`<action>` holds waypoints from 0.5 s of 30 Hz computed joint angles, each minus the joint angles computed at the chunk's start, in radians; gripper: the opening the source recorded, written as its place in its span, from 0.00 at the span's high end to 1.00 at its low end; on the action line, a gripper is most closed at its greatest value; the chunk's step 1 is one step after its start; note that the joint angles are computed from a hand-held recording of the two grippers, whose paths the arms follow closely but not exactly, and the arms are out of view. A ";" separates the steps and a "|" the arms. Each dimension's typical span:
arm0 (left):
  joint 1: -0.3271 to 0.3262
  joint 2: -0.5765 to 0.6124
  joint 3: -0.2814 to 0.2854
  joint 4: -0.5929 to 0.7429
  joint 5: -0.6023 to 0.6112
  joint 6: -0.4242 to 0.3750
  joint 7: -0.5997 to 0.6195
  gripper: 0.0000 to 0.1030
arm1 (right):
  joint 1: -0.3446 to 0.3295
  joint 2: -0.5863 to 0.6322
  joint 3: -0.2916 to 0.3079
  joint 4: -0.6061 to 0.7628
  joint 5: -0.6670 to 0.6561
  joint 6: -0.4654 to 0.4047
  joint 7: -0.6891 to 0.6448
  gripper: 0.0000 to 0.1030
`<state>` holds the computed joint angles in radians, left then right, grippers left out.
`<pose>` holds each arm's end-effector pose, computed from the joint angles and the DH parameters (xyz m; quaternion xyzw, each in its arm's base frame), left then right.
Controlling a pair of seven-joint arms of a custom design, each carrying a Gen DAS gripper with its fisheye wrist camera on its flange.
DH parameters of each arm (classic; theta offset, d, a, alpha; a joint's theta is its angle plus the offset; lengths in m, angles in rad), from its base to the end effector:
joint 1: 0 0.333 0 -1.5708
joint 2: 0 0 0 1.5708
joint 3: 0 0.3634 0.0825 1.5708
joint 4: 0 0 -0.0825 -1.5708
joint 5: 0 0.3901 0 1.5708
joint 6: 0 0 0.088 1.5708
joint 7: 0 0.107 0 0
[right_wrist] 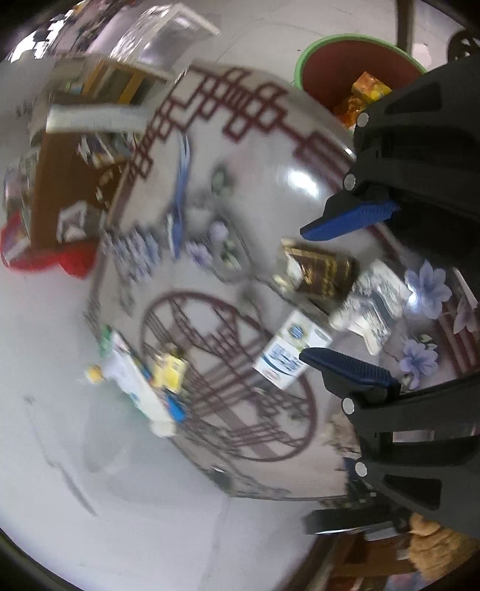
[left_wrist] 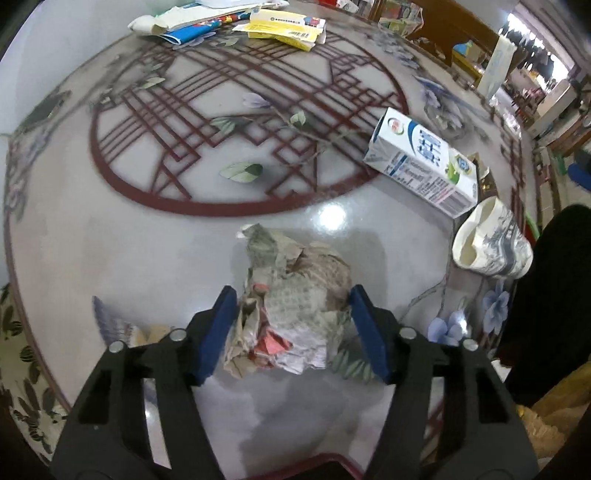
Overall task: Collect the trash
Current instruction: 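Grasp the crumpled newspaper with the left tool while the right tool grasps the milk carton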
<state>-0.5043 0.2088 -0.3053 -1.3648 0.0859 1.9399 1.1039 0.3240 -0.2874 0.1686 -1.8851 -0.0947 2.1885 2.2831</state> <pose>0.4809 -0.4580 0.6899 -0.5669 0.8022 -0.1829 0.0394 0.4371 0.2485 0.7349 -0.6117 0.7335 -0.1199 0.2710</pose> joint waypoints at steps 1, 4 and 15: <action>-0.001 -0.005 -0.001 -0.004 0.000 0.010 -0.001 0.54 | 0.008 0.014 -0.001 0.009 0.010 -0.008 -0.020 0.39; -0.006 0.006 0.004 0.017 0.023 0.044 -0.013 0.58 | 0.037 0.091 -0.014 0.067 0.059 -0.054 -0.131 0.36; -0.027 0.073 0.032 0.179 0.096 0.150 -0.088 0.57 | 0.069 0.353 -0.037 0.305 0.136 -0.216 -0.384 0.30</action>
